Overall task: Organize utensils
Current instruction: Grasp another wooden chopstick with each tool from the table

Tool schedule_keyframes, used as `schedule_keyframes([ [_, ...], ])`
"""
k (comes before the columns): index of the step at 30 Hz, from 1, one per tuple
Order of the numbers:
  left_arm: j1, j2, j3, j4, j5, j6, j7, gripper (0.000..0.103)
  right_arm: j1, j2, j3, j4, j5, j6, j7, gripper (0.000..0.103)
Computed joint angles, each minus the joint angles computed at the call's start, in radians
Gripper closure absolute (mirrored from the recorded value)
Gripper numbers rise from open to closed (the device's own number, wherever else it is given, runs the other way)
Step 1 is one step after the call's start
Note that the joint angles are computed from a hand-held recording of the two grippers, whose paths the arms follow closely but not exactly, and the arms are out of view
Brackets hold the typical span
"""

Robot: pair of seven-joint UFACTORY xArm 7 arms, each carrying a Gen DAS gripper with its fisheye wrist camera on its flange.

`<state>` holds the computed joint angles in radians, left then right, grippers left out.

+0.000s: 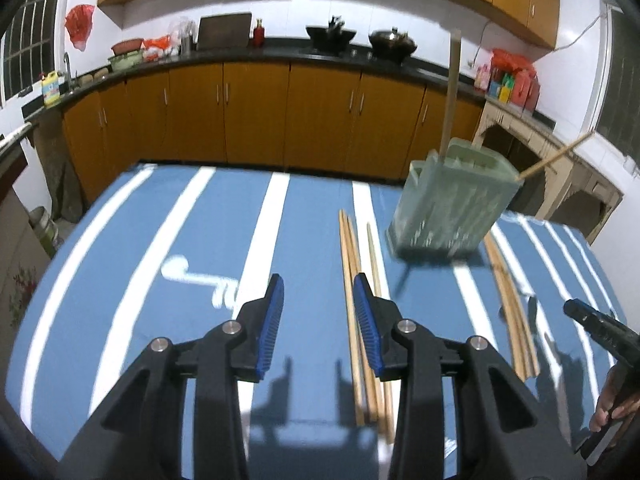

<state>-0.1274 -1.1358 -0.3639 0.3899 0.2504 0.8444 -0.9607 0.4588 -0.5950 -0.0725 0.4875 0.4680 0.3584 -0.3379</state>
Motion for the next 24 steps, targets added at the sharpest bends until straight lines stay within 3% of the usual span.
schedule_keyframes([
  [13, -0.073, 0.067, -0.036, -0.066, -0.001, -0.012, -0.057, 0.066, -0.026, 0.038, 0.049, -0.049, -0.052, 0.008, 0.022, 0.082],
  [16, -0.087, 0.077, -0.029, -0.073, 0.001, -0.02, -0.061, 0.066, -0.062, 0.029, 0.087, -0.065, -0.105, -0.017, 0.062, 0.092],
  [18, -0.094, 0.087, -0.029, -0.075, 0.0, -0.026, -0.066, 0.067, -0.048, 0.032, 0.067, -0.066, -0.103, -0.023, 0.065, 0.095],
  [24, -0.124, 0.116, -0.014, -0.093, -0.012, -0.054, -0.067, 0.077, -0.061, 0.043, 0.053, -0.061, -0.127, -0.035, 0.11, 0.095],
])
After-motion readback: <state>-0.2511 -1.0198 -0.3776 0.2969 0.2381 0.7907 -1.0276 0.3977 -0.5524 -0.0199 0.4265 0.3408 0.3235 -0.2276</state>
